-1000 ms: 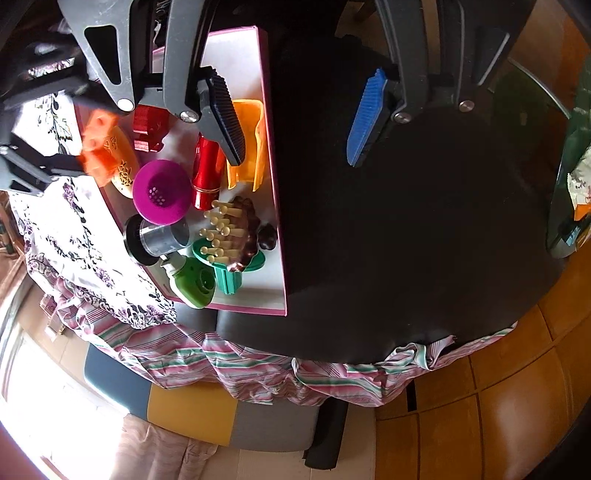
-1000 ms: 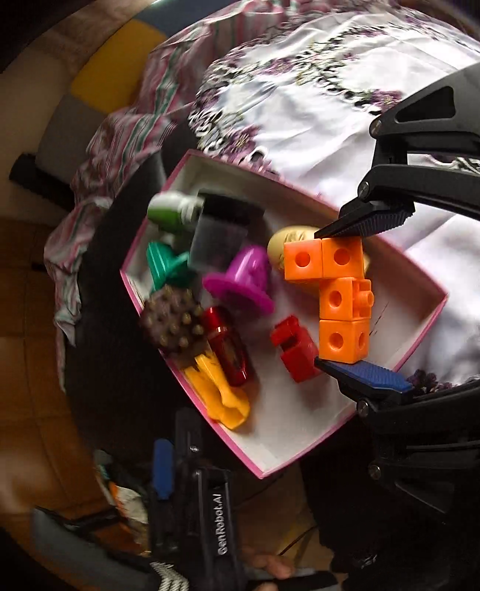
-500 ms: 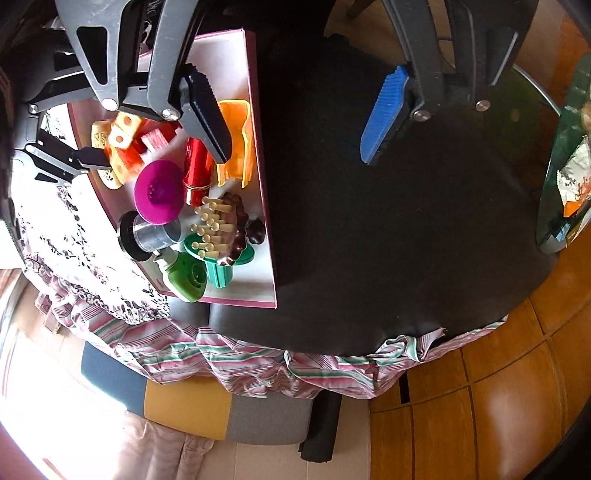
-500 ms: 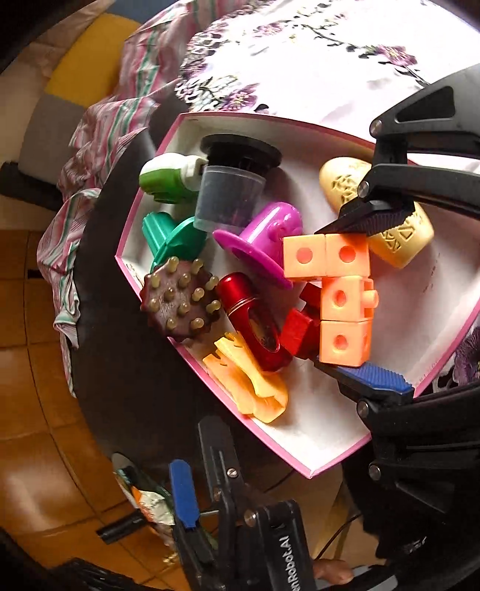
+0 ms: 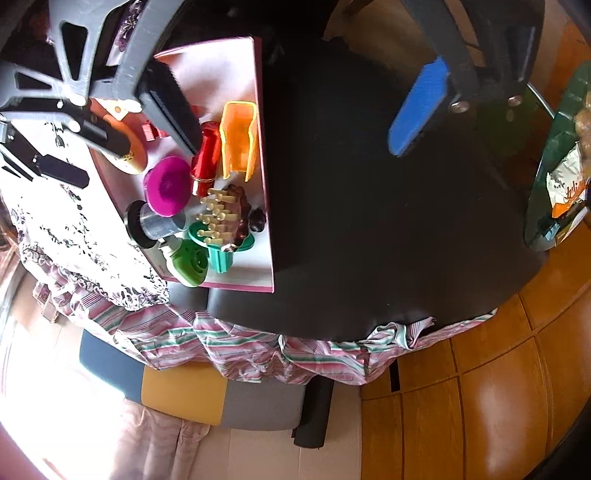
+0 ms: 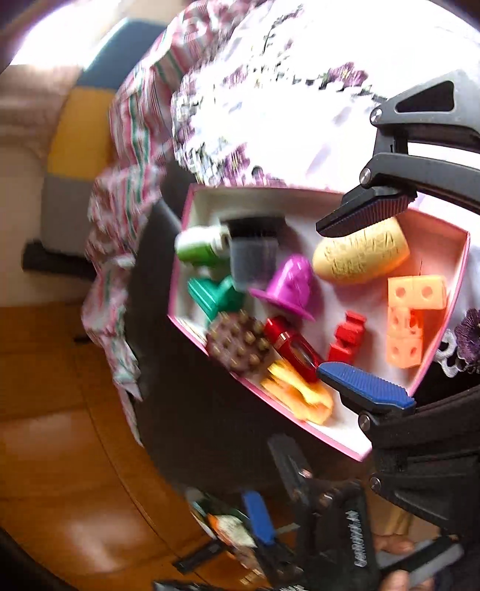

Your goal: Organize rigid objects

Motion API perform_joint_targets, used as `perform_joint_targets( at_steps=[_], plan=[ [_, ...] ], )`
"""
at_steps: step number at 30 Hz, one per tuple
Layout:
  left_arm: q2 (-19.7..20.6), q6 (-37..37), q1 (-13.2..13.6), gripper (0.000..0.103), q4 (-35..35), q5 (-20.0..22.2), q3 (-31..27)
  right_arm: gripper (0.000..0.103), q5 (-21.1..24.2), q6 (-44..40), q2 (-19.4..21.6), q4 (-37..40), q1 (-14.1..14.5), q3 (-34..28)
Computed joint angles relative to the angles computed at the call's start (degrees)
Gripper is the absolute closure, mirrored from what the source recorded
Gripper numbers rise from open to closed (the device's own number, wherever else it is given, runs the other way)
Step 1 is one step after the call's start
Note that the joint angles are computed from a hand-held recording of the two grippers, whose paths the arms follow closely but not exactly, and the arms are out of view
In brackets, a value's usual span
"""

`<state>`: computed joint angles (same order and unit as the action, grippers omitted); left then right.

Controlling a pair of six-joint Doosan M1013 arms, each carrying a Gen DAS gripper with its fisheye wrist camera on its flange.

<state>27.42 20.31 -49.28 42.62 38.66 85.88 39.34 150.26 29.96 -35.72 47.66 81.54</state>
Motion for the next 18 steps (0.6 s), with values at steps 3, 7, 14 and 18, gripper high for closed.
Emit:
perform_joint_targets(
  at_steps=[3,7,14,18],
  plan=[
    [-0.28,-1.13,-0.42,0.000,1.31,0.04,0.19,0.032,4.04,7.90,0.63,-6.32,0.98,-0.96],
    [-0.44,-2.98,-1.04,0.000,3.34,1.07,0.15,0.032,7.66,13.92,1.06,-9.97,1.60,-1.72],
    [-0.92,-8.34,-1.99,0.000,7.80,2.69,0.72,0.032,9.50,20.76,-0.02,-12.54,2.11,-0.33],
    [-1.19,-9.17,-2.08,0.000,7.93,2.74,1.01,0.032,9.98,22.34,-0.25,-13.63,2.33,-0.06]
  ],
)
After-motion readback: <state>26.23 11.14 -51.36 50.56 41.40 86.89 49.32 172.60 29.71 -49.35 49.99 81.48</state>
